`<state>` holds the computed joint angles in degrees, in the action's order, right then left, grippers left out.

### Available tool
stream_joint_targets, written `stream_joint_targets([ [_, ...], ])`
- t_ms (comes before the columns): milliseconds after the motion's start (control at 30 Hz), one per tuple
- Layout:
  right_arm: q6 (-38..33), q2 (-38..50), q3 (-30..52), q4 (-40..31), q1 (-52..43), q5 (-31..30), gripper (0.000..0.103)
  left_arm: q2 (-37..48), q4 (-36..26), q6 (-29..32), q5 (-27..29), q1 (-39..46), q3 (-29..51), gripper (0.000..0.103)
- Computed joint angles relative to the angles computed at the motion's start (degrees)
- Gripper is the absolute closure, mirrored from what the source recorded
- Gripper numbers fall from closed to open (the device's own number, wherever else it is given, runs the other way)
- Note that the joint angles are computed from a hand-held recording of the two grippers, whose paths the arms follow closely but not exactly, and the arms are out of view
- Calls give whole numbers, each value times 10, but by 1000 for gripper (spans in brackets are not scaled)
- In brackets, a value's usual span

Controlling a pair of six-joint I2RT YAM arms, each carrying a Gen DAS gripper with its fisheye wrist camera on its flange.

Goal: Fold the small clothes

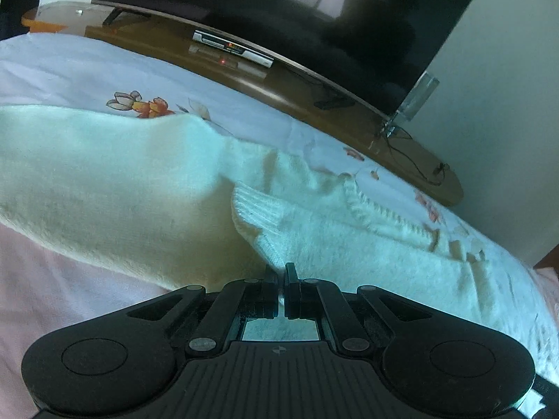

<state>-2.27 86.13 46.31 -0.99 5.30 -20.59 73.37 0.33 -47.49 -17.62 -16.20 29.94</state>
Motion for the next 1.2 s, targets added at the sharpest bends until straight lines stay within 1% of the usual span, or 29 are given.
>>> stream_joint_targets([
  [67,-1,3,-4,9,0,-2,100,-2,0,-2,-4,-2,0,100],
  [200,-16,6,7,-10,-6,-9,99,0,-2,12,-27,-19,0,100],
  [233,-20,7,10,-14,-7,-13,98,-1,0,7,-34,-24,-1,100],
  [333,-19,9,16,-22,-10,-21,96,-1,11,-6,-35,-24,-9,100],
  [433,-18,4,13,-25,-14,-27,92,-6,17,-12,-27,-19,-16,100],
  [500,-19,7,15,-28,-19,-34,93,-12,25,-20,-26,-18,-26,100],
  [567,-18,8,15,-27,-19,-34,95,-15,30,-24,-27,-20,-31,100],
  [600,-16,8,15,-26,-18,-31,95,-21,29,-37,-25,-19,-34,100],
  [633,-18,7,14,-25,-16,-26,95,-32,22,-51,-25,-20,-38,100],
  [700,-21,6,15,-27,-11,-20,95,-68,-20,-69,-69,-37,-48,100],
  [733,-19,7,15,-27,-11,-19,95,-95,-25,-80,-74,-36,-66,100],
  [767,-18,7,15,-26,-11,-19,94,-135,-25,-99,-63,-23,-94,100],
  [833,-17,8,11,-17,-10,-20,93,-208,-41,-118,-83,-20,-125,100],
  [867,-16,8,9,-14,-11,-22,92,-237,-70,-121,-104,-20,-125,100],
  [900,-12,6,9,-16,-15,-27,90,-252,-72,-114,-96,-8,-128,100],
  [933,-4,2,8,-20,-20,-34,83,-257,-64,-100,-69,11,-128,100],
  [967,7,-6,4,-15,-26,-42,80,-240,-55,-80,-45,27,-118,100],
  [1000,17,-12,-1,-9,-29,-46,80,-219,-44,-67,-30,36,-110,100],
  [1033,25,-17,-3,-4,-31,-48,80,-189,-34,-54,-2,49,-97,100],
  [1133,33,-23,2,-7,-27,-48,80,-125,-32,-55,19,55,-66,100],
  [1200,26,-22,8,-15,-23,-47,80,-104,-19,-61,17,50,-60,100],
])
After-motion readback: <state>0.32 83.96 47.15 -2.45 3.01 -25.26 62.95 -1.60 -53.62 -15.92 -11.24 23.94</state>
